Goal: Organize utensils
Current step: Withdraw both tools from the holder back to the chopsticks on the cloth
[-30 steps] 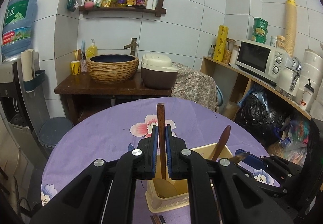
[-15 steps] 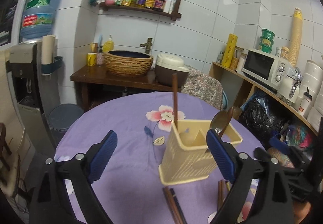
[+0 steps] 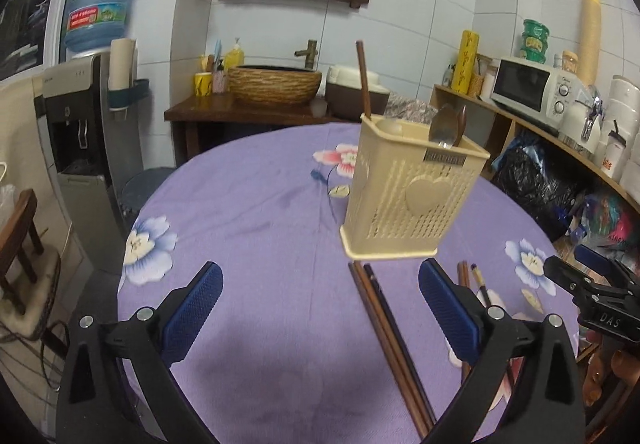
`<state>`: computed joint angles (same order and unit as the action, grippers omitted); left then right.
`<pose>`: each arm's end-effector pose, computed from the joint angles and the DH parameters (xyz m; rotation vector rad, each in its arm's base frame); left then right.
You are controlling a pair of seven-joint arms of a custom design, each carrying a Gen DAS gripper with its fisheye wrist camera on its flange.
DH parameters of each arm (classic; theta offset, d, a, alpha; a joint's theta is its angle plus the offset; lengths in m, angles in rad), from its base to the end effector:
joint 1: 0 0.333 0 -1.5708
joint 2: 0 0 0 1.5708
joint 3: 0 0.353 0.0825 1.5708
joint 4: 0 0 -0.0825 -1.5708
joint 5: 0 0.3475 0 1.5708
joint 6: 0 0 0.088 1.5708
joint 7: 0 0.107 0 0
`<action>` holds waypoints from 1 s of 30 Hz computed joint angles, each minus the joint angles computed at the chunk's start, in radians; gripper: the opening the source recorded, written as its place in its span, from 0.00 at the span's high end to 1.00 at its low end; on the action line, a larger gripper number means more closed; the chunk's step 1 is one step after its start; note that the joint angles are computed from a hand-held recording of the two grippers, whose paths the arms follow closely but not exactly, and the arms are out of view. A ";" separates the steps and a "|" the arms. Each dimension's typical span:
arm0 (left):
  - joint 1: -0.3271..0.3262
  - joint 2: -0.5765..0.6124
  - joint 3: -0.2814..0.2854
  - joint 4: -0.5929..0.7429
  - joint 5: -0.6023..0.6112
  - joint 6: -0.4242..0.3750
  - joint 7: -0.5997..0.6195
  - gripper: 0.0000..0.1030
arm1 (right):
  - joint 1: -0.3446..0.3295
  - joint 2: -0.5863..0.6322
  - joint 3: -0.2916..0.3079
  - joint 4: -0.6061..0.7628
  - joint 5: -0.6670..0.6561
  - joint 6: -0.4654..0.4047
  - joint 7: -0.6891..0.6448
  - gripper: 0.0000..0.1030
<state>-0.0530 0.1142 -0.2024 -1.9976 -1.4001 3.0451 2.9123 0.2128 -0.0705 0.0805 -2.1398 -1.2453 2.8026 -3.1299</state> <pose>0.5694 -0.0648 0.5176 -1.4740 1.8715 -1.1555 0.4880 0.1955 0.5480 -1.4198 1.7856 -0.8621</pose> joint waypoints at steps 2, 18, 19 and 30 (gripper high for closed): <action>-0.005 -0.001 -0.003 -0.022 -0.015 0.030 0.016 0.05 | 0.002 -0.007 0.000 -0.028 0.033 -0.015 -0.003 0.06; 0.008 -0.003 -0.005 -0.144 0.317 -0.019 -0.312 0.12 | 0.028 0.016 0.009 -0.095 0.264 -0.077 -0.154 0.06; 0.007 -0.003 -0.007 -0.146 0.325 -0.022 -0.315 0.14 | 0.031 0.020 0.008 -0.093 0.276 -0.080 -0.166 0.06; -0.025 0.017 -0.009 -0.184 0.604 -0.015 -0.507 0.28 | 0.066 0.059 0.005 -0.060 0.355 -0.125 -0.260 0.06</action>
<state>-0.0785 0.1316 -0.2109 -2.1811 -0.7965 3.0306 2.4051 0.2788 -0.0116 0.0858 -2.1997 -0.8898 2.6776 -3.3903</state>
